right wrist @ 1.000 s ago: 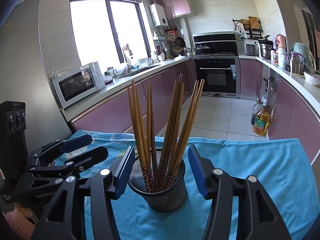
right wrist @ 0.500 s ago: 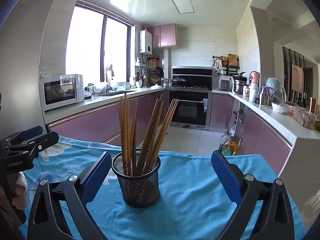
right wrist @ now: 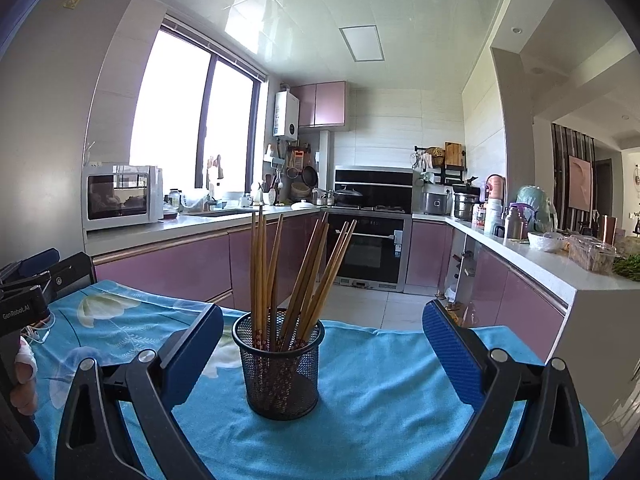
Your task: Organize utensils
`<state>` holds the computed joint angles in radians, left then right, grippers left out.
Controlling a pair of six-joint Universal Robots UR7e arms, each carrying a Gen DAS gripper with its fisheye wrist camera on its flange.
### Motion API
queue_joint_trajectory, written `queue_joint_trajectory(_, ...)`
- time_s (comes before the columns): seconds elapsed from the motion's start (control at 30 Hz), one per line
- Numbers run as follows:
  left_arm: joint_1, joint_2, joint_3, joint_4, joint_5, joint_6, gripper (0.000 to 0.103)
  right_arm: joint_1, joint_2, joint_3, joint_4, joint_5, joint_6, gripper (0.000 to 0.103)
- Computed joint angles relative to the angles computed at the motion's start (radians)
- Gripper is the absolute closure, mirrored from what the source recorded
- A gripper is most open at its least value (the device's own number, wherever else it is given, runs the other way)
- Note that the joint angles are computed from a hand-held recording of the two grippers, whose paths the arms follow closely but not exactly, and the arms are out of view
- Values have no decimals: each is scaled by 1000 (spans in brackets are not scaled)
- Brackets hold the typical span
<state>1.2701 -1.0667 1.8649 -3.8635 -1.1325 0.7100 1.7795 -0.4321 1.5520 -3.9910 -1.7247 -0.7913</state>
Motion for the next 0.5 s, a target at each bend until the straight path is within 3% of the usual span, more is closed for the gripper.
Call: queue_joint_trajectory(0.5,-21,18,8,-71,8,55,5,0,8,6,-24,4,5,7)
